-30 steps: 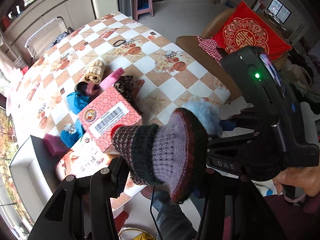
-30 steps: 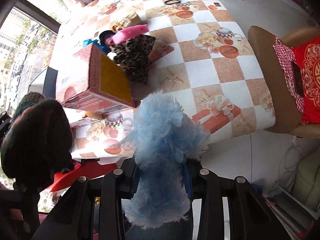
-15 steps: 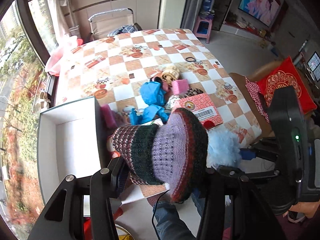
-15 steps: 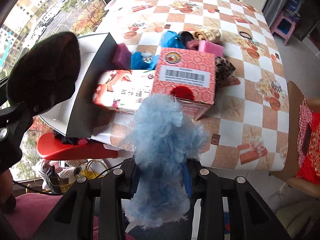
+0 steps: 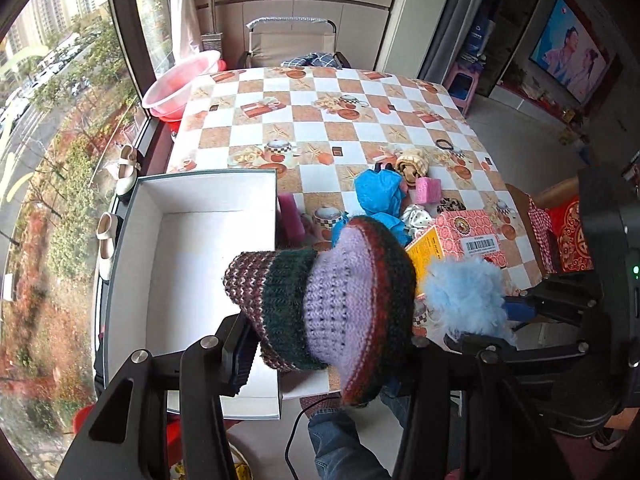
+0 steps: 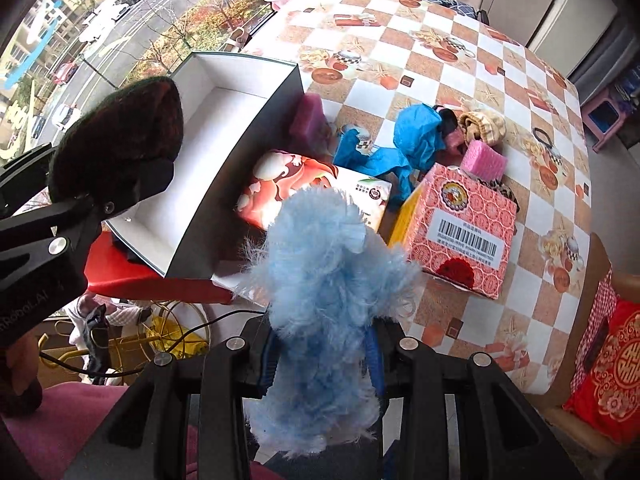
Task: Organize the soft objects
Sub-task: 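Lift the hat and duster and carry both toward the open white box, then lower the hat into the white box with the left tool while the right tool lowers the duster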
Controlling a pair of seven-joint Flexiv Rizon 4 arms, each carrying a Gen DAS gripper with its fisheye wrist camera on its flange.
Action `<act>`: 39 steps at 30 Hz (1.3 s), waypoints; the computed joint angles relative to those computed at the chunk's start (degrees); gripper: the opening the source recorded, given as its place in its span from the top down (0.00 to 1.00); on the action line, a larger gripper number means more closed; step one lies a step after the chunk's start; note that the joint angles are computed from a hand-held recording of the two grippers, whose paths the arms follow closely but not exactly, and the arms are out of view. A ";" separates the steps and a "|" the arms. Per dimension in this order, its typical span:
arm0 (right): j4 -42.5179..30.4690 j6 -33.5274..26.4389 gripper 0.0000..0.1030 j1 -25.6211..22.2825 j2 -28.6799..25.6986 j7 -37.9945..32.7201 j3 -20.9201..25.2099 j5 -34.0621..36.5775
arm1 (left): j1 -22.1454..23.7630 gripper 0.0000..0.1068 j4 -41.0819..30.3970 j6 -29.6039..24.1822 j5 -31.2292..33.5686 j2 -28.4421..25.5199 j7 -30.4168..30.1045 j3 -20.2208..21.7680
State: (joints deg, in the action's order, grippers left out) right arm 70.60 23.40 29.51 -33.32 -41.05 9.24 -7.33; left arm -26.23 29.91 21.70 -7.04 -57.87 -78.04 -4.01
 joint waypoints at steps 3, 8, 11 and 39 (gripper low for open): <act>-3.40 -1.82 0.64 0.31 -1.91 -2.15 0.11 -0.29 | 0.70 0.50 0.99 0.91 0.17 0.37 -1.43 0.43; -7.07 -3.70 0.64 1.04 -3.97 -5.10 -0.03 -0.33 | 1.83 0.50 3.93 2.35 0.77 1.63 -3.40 0.88; -8.15 -4.35 0.64 1.39 -4.55 -5.86 -0.30 -0.31 | 2.43 0.50 5.75 3.07 1.22 2.45 -4.59 1.14; -14.99 -8.26 0.64 3.21 -8.13 -8.96 -1.38 -0.93 | 4.23 0.50 11.45 6.17 2.71 5.03 -7.59 1.39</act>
State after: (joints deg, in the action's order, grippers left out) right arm 55.60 15.14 32.72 -41.45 -50.01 7.86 -8.25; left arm -22.00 41.36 27.87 -4.32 -52.84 -85.63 -2.63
